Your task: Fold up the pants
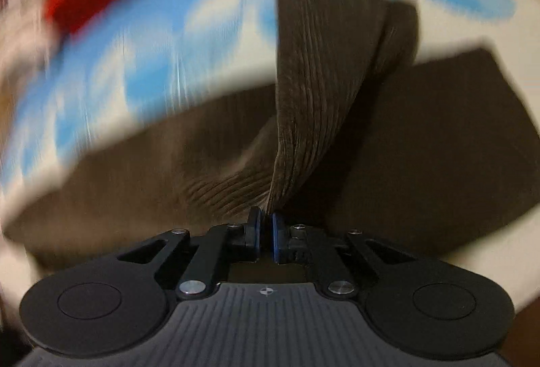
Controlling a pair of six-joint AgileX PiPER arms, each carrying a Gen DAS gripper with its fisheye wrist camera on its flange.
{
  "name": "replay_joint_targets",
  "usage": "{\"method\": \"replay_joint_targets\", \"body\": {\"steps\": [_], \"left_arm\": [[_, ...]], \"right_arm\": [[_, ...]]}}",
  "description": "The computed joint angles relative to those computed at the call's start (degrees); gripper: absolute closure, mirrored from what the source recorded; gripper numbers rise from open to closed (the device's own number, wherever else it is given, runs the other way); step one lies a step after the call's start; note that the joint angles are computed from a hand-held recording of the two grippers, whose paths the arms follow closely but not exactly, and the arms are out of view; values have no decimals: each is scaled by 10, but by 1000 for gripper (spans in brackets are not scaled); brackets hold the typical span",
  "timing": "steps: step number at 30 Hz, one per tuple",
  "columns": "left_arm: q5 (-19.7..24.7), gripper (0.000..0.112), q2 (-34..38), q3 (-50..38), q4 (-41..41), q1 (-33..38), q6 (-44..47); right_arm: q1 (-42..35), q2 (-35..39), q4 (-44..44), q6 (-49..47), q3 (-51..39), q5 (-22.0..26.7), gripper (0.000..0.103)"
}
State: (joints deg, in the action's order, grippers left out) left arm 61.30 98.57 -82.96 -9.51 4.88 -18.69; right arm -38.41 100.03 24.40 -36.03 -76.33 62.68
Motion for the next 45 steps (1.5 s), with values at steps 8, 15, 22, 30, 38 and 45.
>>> {"method": "replay_joint_targets", "body": {"steps": [8,15,22,30,38,45], "left_arm": [[26,73,43,-40,7,6,-56],[35,62,74,-68,20,-5,-74],[59,59,113,-108,37,-21,-74],[66,85,121,-117,81,-37,-97],[48,90,95,-94,88,-46,-80],[56,87,104,-101,66,-35,-80]], "right_arm": [[-78,12,156,-101,-33,-64,92],[45,80,125,-64,-84,-184,61],[154,168,-74,29,-151,-224,60],[113,145,-70,102,-157,-257,96],[-130,86,21,185,-108,-128,97],[-262,185,90,113,-157,-7,87]]}}
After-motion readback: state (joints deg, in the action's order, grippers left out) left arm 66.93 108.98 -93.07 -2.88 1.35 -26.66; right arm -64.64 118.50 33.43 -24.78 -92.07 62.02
